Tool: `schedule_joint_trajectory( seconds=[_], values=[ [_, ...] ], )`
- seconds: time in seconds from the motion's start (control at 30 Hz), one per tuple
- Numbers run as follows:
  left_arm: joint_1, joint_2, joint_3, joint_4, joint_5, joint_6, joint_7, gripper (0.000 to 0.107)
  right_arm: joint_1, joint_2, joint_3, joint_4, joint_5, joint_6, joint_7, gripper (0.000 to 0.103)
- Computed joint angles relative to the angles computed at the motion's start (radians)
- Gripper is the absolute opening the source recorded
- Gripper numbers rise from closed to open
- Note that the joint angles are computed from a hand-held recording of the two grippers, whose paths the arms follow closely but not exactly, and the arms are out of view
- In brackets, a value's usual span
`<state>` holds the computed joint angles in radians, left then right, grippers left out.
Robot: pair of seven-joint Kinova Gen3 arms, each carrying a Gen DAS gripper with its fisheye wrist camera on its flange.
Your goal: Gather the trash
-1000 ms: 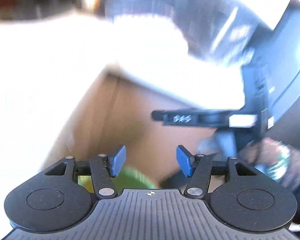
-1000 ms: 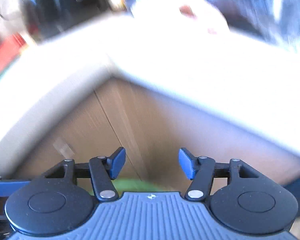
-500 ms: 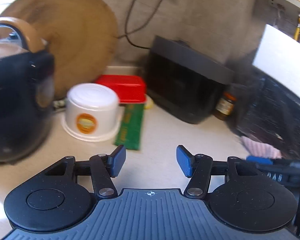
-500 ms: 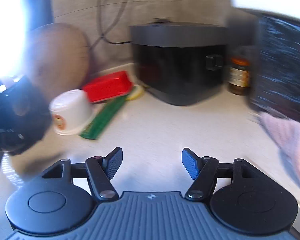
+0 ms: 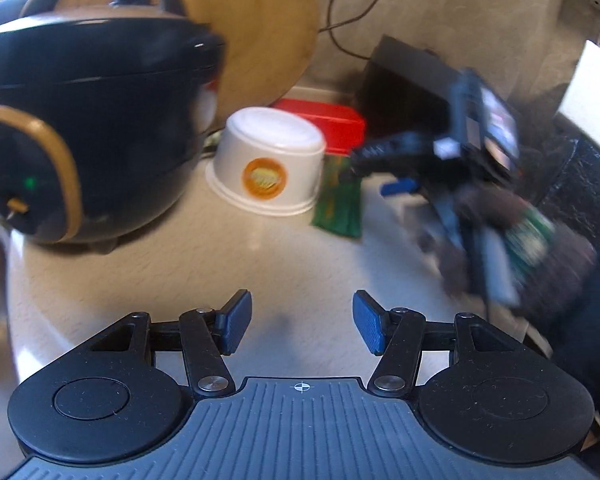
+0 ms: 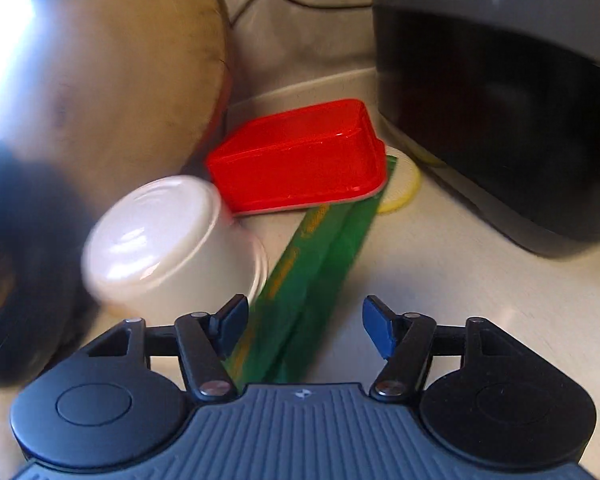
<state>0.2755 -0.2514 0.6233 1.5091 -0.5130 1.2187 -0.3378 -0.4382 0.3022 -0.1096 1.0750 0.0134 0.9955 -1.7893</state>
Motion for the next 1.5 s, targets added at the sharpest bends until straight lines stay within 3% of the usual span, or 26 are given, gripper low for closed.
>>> schedule_joint_trajectory(
  seconds=[0.13, 0.23, 0.33, 0.5, 0.57, 0.67, 0.8, 0.87, 0.93, 1.03, 1.2, 1.3, 1.5],
  values=[
    [0.002, -0.047, -0.041, 0.031, 0.047, -0.011, -0.034, 0.061, -0.038, 0.125, 0.032, -0.164, 0.043, 0.072, -0.045, 0.060],
    [-0.021, -0.076, -0.051, 0.050, 0.079, -0.022, -0.070, 0.061, -0.046, 0.171, 0.042, -0.233, 0.054, 0.120, -0.046, 0.046],
    [-0.043, -0.098, -0.065, 0.070, 0.114, -0.055, -0.104, 0.061, -0.087, 0.148, 0.127, -0.212, -0.004, 0.135, 0.021, 0.037],
    [-0.074, -0.100, -0.088, 0.091, 0.172, -0.141, -0.179, 0.061, -0.058, 0.029, 0.157, -0.068, -0.187, 0.155, 0.146, 0.028],
    [-0.080, -0.083, -0.086, 0.087, 0.186, -0.168, -0.211, 0.061, -0.012, -0.027, 0.129, -0.006, -0.268, 0.185, 0.187, 0.028],
    [-0.069, -0.039, -0.077, 0.072, 0.184, -0.198, -0.230, 0.061, 0.127, -0.086, 0.007, 0.055, -0.390, 0.260, 0.260, 0.028],
    [0.086, 0.061, -0.145, 0.036, 0.101, -0.202, -0.177, 0.061, 0.296, -0.106, -0.108, 0.056, -0.523, 0.360, 0.311, 0.035],
    [0.102, 0.122, -0.107, -0.005, 0.023, -0.139, -0.124, 0.061, 0.300, -0.146, -0.085, 0.078, -0.510, 0.321, 0.357, 0.045],
    [0.062, 0.178, -0.015, -0.041, -0.058, -0.057, -0.103, 0.061, 0.258, -0.202, -0.038, 0.106, -0.438, 0.264, 0.370, 0.051],
    [0.029, 0.248, 0.077, -0.085, -0.135, 0.047, -0.068, 0.061, 0.293, -0.217, -0.056, 0.101, -0.395, 0.226, 0.387, 0.057],
    [0.070, 0.263, 0.003, -0.094, -0.097, 0.022, -0.118, 0.060, 0.270, -0.199, -0.071, 0.087, -0.320, 0.140, 0.378, 0.069],
    [0.103, 0.268, -0.033, -0.100, -0.081, 0.020, -0.186, 0.050, 0.219, -0.145, -0.093, 0.029, -0.264, 0.089, 0.370, 0.071],
    [0.174, 0.219, -0.105, -0.071, -0.063, 0.069, -0.205, 0.043, 0.067, 0.007, -0.115, -0.178, -0.132, 0.048, 0.334, 0.080]
  ],
)
